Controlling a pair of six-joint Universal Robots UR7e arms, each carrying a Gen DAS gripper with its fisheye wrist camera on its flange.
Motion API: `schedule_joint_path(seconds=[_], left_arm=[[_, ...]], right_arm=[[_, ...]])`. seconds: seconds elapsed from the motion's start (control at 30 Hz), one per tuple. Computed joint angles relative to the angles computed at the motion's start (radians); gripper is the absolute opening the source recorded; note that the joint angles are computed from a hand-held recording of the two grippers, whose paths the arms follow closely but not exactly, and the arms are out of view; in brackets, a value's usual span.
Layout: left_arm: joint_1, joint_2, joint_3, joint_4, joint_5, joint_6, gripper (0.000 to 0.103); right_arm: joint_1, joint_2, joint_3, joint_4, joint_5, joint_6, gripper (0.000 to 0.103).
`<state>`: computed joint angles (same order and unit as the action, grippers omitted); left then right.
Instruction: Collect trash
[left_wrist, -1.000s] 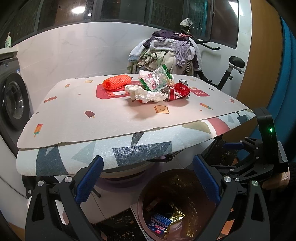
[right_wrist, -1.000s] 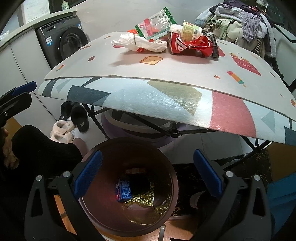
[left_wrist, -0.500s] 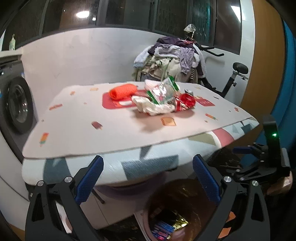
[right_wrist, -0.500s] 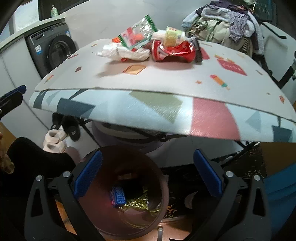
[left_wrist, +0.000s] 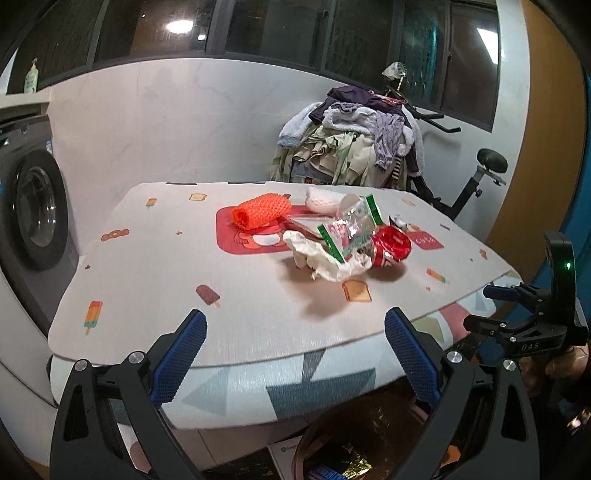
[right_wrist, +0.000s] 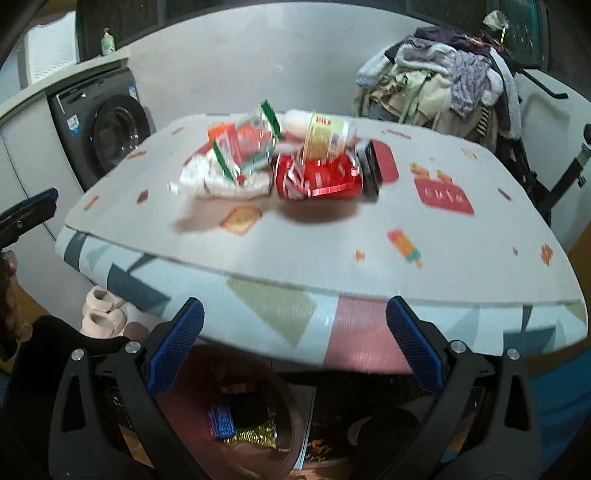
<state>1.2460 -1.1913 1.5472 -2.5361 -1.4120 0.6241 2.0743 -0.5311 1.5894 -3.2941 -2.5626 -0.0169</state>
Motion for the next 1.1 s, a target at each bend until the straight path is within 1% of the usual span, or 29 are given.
schedule_joint_path(seconds=[0.1,0.17,0.23,0.3,0.37,0.43,0.5,0.63,0.67,0.7,0.77,0.8,0.87,0.97,1.1], left_arm=[[-0.004,0.024,-0.04,0.018,0.006,-0.015,0.095],[-0.007,0.04,-0.07,0.032,0.011,-0.019,0.095],[-0.008,0.054,-0.093,0.042,0.014,-0.022,0.095],[-0.008,0.069,-0.117,0.054,0.017,-0.025,0.095],[-0.007,0.083,-0.14,0.066,0.018,-0.032,0.095],[-0.005,0.096,-0.157,0.077,0.018,-0.041,0.095],[-0.001,0.11,-0.179,0.098,0.014,-0.057,0.095],[0.003,0.147,-0.225,0.124,0.021,-0.068,0.095],[0.003,0.155,-0.234,0.126,0.024,-0.065,0.095],[0.003,0.168,-0.248,0.129,0.029,-0.062,0.095],[0.004,0.189,-0.272,0.133,0.032,-0.061,0.095],[0.004,0.202,-0.29,0.137,0.034,-0.064,0.095],[0.005,0.218,-0.309,0.142,0.032,-0.069,0.095],[0.006,0.244,-0.345,0.154,0.029,-0.073,0.095],[0.007,0.274,-0.385,0.171,0.027,-0.067,0.095]], right_arm=[[-0.009,-0.005,-0.013,-0.032,-0.014,-0.045,0.097],[-0.015,-0.011,-0.018,-0.028,-0.024,-0.052,0.097],[-0.024,-0.025,-0.021,0.011,-0.043,-0.029,0.097],[-0.036,-0.042,-0.02,0.049,-0.057,0.015,0.097],[-0.048,-0.056,-0.016,0.06,-0.057,0.043,0.097],[-0.061,-0.065,-0.011,0.028,-0.041,0.035,0.097],[-0.071,-0.065,-0.018,-0.007,-0.033,0.002,0.097],[-0.099,-0.065,-0.054,-0.045,0.029,-0.059,0.097],[-0.11,-0.062,-0.074,-0.048,0.05,-0.07,0.094],[-0.119,-0.063,-0.085,-0.044,0.068,-0.063,0.092],[-0.151,-0.078,-0.098,-0.032,0.147,0.001,0.089],[-0.178,-0.09,-0.107,-0.017,0.216,0.059,0.087],[-0.211,-0.091,-0.143,0.029,0.282,0.125,0.082],[-0.235,-0.07,-0.212,0.094,0.321,0.161,0.077],[-0.259,-0.038,-0.309,0.224,0.324,0.25,0.074]])
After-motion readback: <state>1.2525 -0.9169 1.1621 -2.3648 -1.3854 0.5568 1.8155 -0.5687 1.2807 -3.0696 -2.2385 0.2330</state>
